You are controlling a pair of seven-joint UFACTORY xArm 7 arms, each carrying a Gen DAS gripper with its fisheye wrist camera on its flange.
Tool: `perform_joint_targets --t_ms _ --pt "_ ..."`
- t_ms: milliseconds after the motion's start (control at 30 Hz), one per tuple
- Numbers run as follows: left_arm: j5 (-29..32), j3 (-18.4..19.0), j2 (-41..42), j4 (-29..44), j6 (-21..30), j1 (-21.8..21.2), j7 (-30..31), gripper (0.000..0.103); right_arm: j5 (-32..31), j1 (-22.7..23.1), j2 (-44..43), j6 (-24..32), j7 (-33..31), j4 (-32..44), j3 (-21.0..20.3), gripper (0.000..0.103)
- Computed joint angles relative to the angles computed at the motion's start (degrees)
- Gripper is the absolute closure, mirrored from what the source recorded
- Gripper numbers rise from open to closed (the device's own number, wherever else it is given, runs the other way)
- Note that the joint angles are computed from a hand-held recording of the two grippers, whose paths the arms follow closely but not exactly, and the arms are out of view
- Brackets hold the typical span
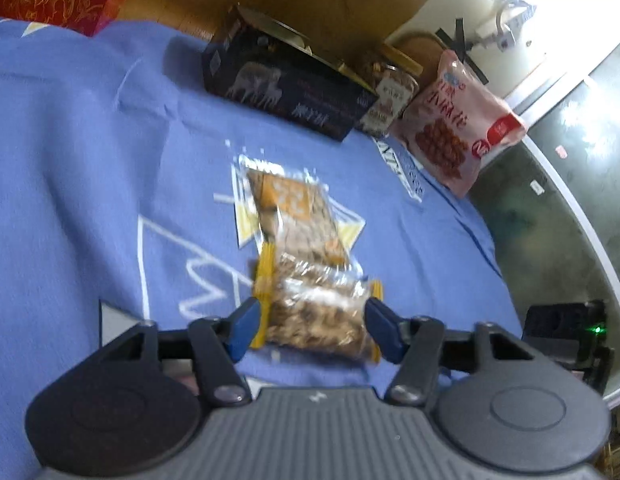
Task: Organize snacks
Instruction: 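Carry the clear nut bag into the tin box and release, then grasp the yellow-labelled peanut bag with the left gripper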
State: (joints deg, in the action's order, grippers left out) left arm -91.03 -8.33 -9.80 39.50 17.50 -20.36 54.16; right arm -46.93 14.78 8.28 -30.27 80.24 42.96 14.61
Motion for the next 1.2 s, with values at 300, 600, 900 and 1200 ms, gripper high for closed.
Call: perform_joint_targets --t_ms 300,600,900,1200 --pt "3.3 0.4 -2.2 0.9 -2.0 -0.8 -2.1 0.065 7.6 1.6 -0.3 3.1 -12.3 2.7 0.0 0.081" --pt "16.2 0.9 13.6 23.2 -5.8 1.9 -8.1 0.065 10.6 -4.4 11.3 7.2 -23.1 23.9 2.7 0.081" --pt "46.5 6.1 33.7 45.8 -5.4 1.2 -37.2 0.078 4.2 -14.3 33.2 25.8 -32.2 52.5 19.6 0.090" --pt "35.4 -9.5 25.4 33.3 -3.7 16.4 -20.0 0.068 6.7 -36.7 33.9 22.6 -39.9 34.7 41.6 0.086"
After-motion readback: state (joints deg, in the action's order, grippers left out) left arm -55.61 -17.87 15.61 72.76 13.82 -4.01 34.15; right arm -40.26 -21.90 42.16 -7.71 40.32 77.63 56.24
